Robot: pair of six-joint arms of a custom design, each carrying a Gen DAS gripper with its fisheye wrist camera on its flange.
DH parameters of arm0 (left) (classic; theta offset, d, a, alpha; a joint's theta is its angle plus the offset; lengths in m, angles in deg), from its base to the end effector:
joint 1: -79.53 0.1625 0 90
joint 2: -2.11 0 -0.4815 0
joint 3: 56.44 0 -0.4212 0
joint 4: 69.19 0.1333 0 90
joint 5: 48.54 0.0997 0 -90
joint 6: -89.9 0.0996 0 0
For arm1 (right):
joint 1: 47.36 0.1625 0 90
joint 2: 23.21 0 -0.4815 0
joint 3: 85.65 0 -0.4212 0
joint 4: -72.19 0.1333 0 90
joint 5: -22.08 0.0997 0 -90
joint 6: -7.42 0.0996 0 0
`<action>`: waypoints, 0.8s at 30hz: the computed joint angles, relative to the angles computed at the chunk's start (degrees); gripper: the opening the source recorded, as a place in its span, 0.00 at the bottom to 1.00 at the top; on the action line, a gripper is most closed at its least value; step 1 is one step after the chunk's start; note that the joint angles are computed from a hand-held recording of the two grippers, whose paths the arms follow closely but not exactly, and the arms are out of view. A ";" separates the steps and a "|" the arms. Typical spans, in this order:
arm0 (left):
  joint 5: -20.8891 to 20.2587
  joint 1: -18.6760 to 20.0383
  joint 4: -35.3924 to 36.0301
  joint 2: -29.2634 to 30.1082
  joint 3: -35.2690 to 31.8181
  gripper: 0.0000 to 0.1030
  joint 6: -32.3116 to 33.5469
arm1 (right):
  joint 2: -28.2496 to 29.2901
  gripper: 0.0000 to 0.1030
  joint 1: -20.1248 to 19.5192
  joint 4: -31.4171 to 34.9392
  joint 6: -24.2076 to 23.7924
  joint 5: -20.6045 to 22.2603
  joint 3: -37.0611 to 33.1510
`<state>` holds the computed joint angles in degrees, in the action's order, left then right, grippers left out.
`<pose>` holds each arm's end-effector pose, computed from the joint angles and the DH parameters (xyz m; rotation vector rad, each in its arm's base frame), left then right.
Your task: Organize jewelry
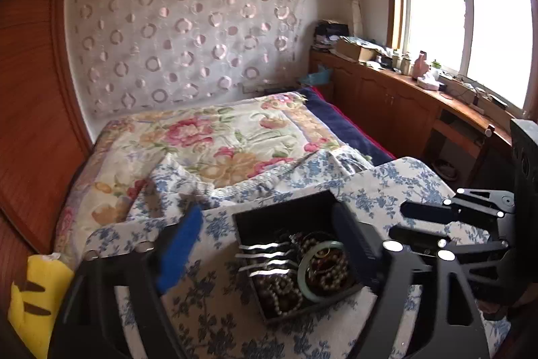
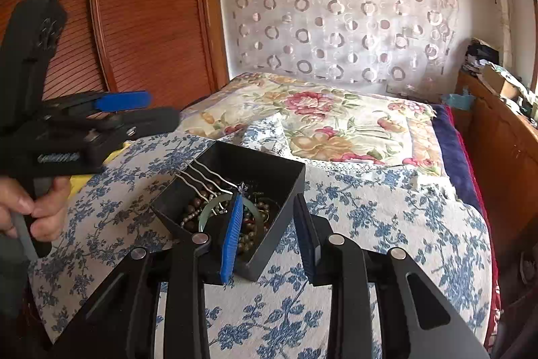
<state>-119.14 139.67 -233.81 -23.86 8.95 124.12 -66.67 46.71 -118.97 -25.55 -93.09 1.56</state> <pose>-0.3008 -0.8581 0.0866 1.2922 2.3374 -0.8280 0.1463 -0.7750 0.2379 0.4579 -2.2406 1.0773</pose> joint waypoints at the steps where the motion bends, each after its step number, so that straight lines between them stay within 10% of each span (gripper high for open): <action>1: 0.37 -0.02 -1.69 -0.56 1.45 0.84 0.20 | 0.00 0.33 0.09 -0.42 0.20 -0.18 0.26; 12: 3.21 0.15 -9.99 -5.96 12.69 0.92 -0.57 | -0.29 0.79 1.73 -9.91 2.61 -2.33 5.30; 24: 3.95 -1.30 -18.36 -12.12 23.42 0.92 -2.07 | -2.37 0.97 4.76 -21.34 1.11 -3.69 10.97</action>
